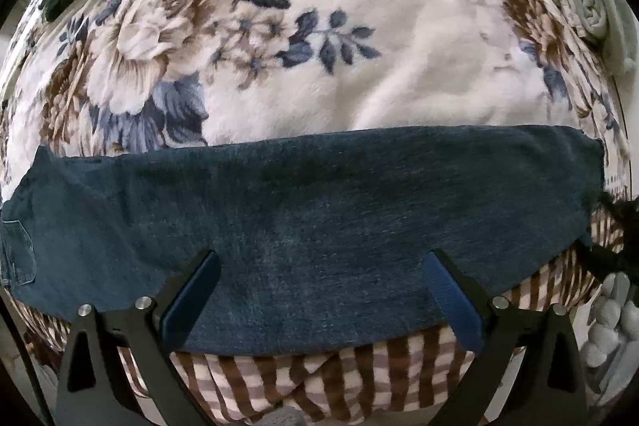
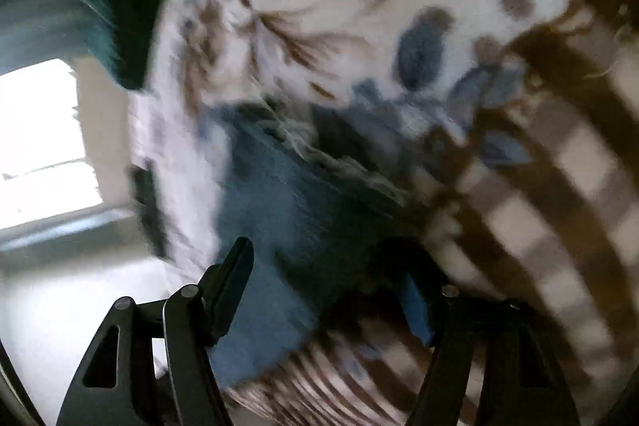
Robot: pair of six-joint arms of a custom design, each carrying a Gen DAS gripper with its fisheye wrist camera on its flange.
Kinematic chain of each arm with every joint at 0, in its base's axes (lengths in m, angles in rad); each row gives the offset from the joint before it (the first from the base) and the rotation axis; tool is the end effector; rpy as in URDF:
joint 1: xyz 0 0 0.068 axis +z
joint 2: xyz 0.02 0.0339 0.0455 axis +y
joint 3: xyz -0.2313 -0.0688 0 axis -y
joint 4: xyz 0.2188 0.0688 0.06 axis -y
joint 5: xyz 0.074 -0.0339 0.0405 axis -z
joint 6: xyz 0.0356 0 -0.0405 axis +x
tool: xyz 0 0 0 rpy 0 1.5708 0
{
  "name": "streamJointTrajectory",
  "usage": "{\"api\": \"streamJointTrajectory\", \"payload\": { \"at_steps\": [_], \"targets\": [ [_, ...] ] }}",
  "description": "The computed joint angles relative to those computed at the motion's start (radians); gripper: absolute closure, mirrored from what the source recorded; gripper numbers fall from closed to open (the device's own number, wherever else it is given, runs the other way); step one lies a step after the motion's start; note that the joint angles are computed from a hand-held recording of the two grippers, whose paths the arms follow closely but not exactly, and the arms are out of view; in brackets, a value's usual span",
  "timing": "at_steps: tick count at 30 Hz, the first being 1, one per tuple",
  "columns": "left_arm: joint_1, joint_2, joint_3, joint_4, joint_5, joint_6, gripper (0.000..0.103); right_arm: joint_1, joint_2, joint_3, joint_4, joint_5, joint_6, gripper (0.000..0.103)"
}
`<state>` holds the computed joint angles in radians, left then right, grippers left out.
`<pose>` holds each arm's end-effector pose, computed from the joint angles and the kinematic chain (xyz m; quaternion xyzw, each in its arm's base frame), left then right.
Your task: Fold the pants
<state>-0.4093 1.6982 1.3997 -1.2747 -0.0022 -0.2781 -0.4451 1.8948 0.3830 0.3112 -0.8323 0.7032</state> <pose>0.2531 -0.1097 0.2263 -0.0656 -0.9978 -0.0014 0.0008 0.1935 -0.0632 0.0266 0.4258 0.7953 0.4157 0.1158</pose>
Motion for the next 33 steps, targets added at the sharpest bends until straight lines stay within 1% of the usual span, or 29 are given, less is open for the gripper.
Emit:
{"api": "streamJointTrajectory", "payload": {
  "at_steps": [1, 2, 3, 4, 5, 6, 7, 8, 9, 10, 11, 13, 15, 16, 19, 20, 21, 22, 23, 26, 27, 28, 30, 31, 33],
  "targets": [
    [-0.004, -0.012, -0.015, 0.004, -0.003, 0.001, 0.0, -0.043, 0.037, -0.055, 0.185, -0.084, 0.063, 0.031],
    [-0.003, -0.018, -0.026, 0.013, -0.004, 0.007, 0.0, -0.046, 0.112, -0.092, 0.437, -0.153, 0.175, 0.031],
    [-0.002, -0.021, -0.038, 0.024, -0.005, 0.01, 0.0, -0.026, 0.15, -0.089, 0.522, -0.152, 0.198, 0.031],
    [-0.006, -0.021, -0.047, 0.032, -0.007, 0.005, 0.0, 0.01, 0.166, -0.035, 0.44, -0.114, 0.136, 0.031],
    [-0.006, -0.019, -0.063, 0.045, -0.004, 0.001, 0.0, 0.042, 0.233, 0.019, 0.418, -0.094, 0.128, 0.031],
    [-0.004, -0.016, -0.08, 0.058, 0.005, -0.003, 0.0, 0.054, 0.304, 0.038, 0.493, -0.088, 0.183, 0.031],
    [-0.007, -0.017, -0.1, 0.072, 0.011, -0.012, 0.0, 0.055, 0.338, 0.038, 0.563, -0.088, 0.225, 0.031],
    [-0.006, -0.014, -0.106, 0.079, 0.019, -0.02, 0.0, 0.059, 0.349, 0.044, 0.605, -0.081, 0.26, 0.032],
    [-0.006, -0.013, -0.11, 0.086, 0.019, -0.025, 0.0, 0.069, 0.316, 0.043, 0.568, -0.054, 0.248, 0.044],
    [-0.003, -0.011, -0.114, 0.094, 0.015, -0.023, 0.0, 0.1, 0.294, 0.044, 0.543, -0.011, 0.249, 0.08],
    [-0.002, -0.009, -0.114, 0.097, 0.011, -0.025, 0.0, 0.126, 0.222, 0.045, 0.422, 0.056, 0.196, 0.093],
    [0.001, -0.016, -0.107, 0.089, 0.007, -0.035, 0.0, 0.149, 0.082, 0.013, 0.265, 0.143, 0.15, 0.094],
    [0.025, -0.017, -0.103, 0.086, 0.004, -0.031, 0.0, 0.208, -0.078, 0.004, 0.111, 0.262, 0.151, 0.095],
    [0.041, -0.021, -0.1, 0.082, 0.003, -0.025, 0.0, 0.233, -0.121, 0.006, 0.072, 0.301, 0.161, 0.095],
    [0.105, -0.037, -0.086, 0.062, 0.002, 0.018, 0.0, 0.354, -0.367, 0.066, -0.218, 0.468, 0.177, 0.096],
    [0.136, -0.048, -0.08, 0.053, -0.003, 0.039, 0.0, 0.386, -0.415, 0.079, -0.277, 0.511, 0.182, 0.096],
    [0.164, -0.06, -0.079, 0.046, -0.006, 0.059, 0.0, 0.451, -0.475, 0.131, -0.392, 0.582, 0.194, 0.096],
    [0.198, -0.074, -0.077, 0.034, -0.007, 0.084, 0.0, 0.489, -0.484, 0.175, -0.438, 0.618, 0.211, 0.096],
    [0.243, -0.087, -0.069, 0.018, -0.005, 0.114, 0.0, 0.544, -0.501, 0.235, -0.516, 0.669, 0.234, 0.096],
    [0.409, -0.128, -0.038, -0.032, 0.011, 0.234, 0.0, 0.753, -0.506, 0.428, -0.745, 0.859, 0.291, 0.096],
    [0.473, -0.135, -0.021, -0.049, 0.015, 0.281, 0.0, 0.848, -0.469, 0.524, -0.819, 0.926, 0.323, 0.096],
    [0.561, -0.138, 0.004, -0.073, 0.02, 0.344, 0.0, 0.898, -0.434, 0.609, -0.881, 0.958, 0.346, 0.096],
    [0.704, -0.122, 0.065, -0.116, 0.03, 0.437, 0.0, 1.054, -0.317, 0.795, -0.99, 1.038, 0.42, 0.096],
    [0.738, -0.099, 0.126, -0.152, 0.041, 0.456, 0.0, 1.091, -0.251, 0.879, -1.021, 1.051, 0.435, 0.096],
    [0.865, -0.073, 0.206, -0.196, 0.046, 0.537, 0.0, 1.19, -0.071, 1.107, -1.106, 1.069, 0.475, 0.096]
  ]
}}
